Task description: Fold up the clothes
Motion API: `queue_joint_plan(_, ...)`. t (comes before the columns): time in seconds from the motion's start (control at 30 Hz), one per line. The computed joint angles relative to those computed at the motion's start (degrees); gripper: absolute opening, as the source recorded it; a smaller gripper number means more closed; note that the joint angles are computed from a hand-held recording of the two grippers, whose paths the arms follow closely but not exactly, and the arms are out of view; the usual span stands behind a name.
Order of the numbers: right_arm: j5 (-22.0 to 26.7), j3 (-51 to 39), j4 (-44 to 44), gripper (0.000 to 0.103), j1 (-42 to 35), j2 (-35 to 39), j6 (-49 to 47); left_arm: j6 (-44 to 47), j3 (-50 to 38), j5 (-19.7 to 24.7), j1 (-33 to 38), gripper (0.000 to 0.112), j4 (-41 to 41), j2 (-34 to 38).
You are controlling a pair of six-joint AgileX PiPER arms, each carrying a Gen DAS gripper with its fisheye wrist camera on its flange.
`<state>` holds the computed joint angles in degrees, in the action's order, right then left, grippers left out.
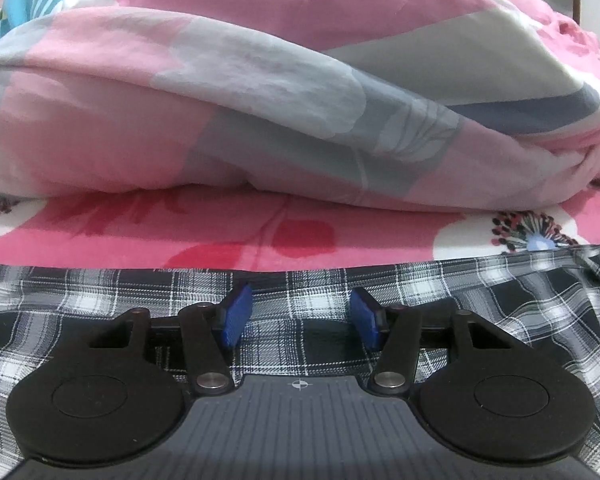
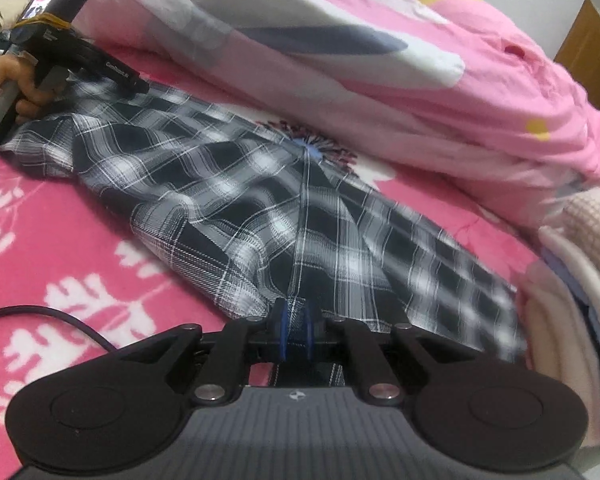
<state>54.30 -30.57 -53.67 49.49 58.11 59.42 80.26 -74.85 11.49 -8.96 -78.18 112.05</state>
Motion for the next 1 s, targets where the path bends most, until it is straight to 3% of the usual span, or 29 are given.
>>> queue_joint_plan(0.23, 0.47, -0.69, 0.67, 0.007, -0.41, 1.66, -2.76, -1.72, -2.09, 1.26, 0.53, 0.055, 0.90, 1.49)
queue_joint_plan(0.37, 4.97, -1.57, -2.62, 0.003, 1.69, 0.35, -0.49, -1.56, -2.22, 1.57, 0.61, 0.055, 0.42, 1.61)
queue_joint_plan(0.5, 7.72, -3.62, -7.19, 0.001, -1.84, -0.45, -2.42, -1.29, -2.17, 1.66, 0.65, 0.055, 0.05, 1.60)
queue_joint_plan(0.73, -5.29, -6.16, -13.89, 0.001, -23.50, 3.89, -7.20, -0.57, -2.26, 2.21, 0.89, 0.055, -1.16, 1.78)
queue_joint_plan(1.0, -16.28, -10.99, -22.88, 0.000, -38.06, 14.05, -5.58, -0.69, -2.18, 2.12, 0.95, 0.055, -1.31, 1.69)
